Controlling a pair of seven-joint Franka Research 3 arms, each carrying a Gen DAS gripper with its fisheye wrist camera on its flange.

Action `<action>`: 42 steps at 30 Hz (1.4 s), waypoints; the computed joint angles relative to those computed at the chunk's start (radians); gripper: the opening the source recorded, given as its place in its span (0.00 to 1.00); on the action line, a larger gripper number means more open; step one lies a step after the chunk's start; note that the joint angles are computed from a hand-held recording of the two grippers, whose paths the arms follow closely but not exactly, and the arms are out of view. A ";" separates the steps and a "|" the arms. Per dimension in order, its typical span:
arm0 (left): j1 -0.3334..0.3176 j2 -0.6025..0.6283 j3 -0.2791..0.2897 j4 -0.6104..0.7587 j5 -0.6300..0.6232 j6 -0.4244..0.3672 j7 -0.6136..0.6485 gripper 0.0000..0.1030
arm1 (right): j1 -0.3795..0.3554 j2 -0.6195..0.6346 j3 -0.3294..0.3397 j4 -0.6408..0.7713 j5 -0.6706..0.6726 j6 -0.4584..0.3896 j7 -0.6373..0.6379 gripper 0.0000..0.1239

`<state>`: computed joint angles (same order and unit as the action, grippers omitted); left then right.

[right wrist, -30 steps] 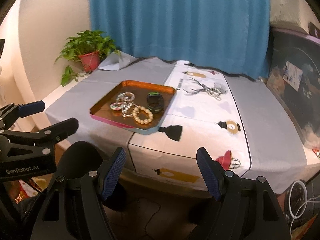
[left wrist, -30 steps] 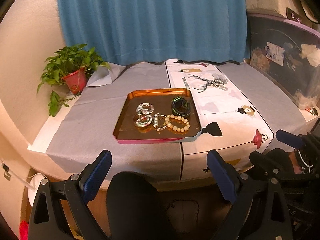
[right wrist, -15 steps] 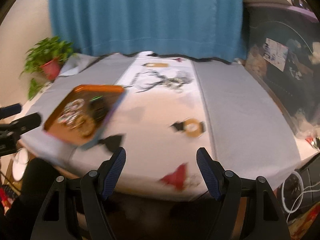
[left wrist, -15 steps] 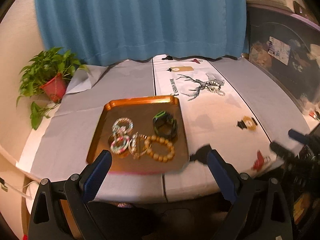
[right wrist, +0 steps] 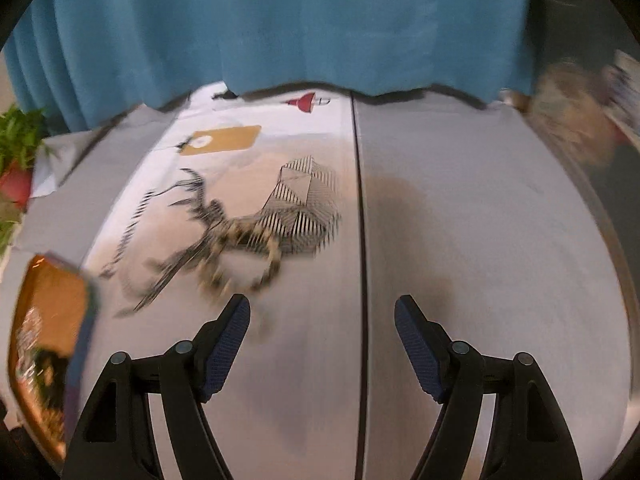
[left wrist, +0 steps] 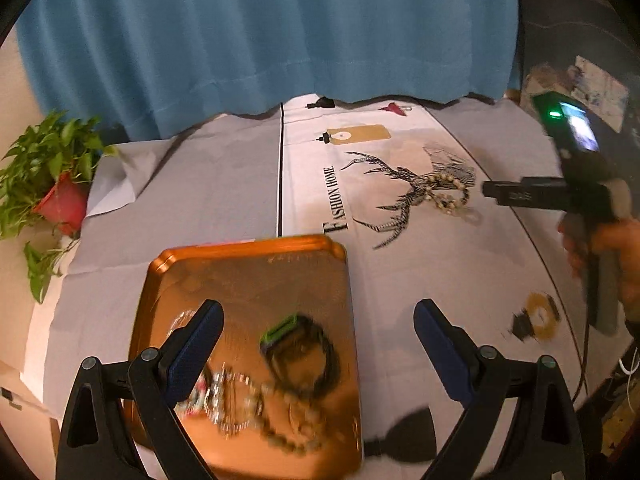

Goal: Organize jewelry
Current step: 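Reach the right tool to the white bead bracelet while the left reaches the dark bead bracelet, then grasp the white bead bracelet with the right tool while the left grasps the dark bead bracelet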

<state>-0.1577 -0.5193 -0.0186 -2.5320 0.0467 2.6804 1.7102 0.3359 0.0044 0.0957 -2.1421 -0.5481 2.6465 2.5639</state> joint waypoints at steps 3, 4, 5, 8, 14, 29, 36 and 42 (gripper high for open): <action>0.013 0.078 -0.017 0.051 0.012 0.007 -0.019 0.92 | 0.002 0.124 -0.023 0.111 0.022 -0.005 -0.079 0.61; 0.013 0.099 -0.019 0.067 0.009 0.004 -0.021 0.92 | 0.009 0.153 -0.034 0.139 0.025 -0.013 -0.104 0.61; 0.010 0.116 -0.020 0.082 0.003 0.001 -0.021 0.92 | 0.018 0.179 -0.046 0.163 0.025 -0.019 -0.129 0.61; -0.019 0.170 -0.010 0.127 -0.053 0.005 0.008 0.92 | 0.045 0.164 -0.092 0.132 -0.029 0.018 -0.109 0.62; -0.124 0.326 0.011 0.286 -0.340 -0.070 0.214 0.92 | 0.010 0.046 -0.090 -0.016 -0.073 0.035 -0.073 0.65; -0.051 0.690 -0.176 0.616 -0.320 -0.189 0.272 0.89 | -0.081 -0.001 -0.048 -0.115 -0.139 0.175 -0.030 0.67; -0.033 0.689 -0.201 0.600 -0.096 -0.176 0.179 0.89 | -0.087 0.000 -0.047 -0.120 -0.170 0.192 -0.007 0.68; 0.009 0.676 -0.242 0.617 -0.203 -0.258 0.342 0.40 | -0.095 -0.015 -0.044 -0.141 -0.157 0.207 -0.038 0.67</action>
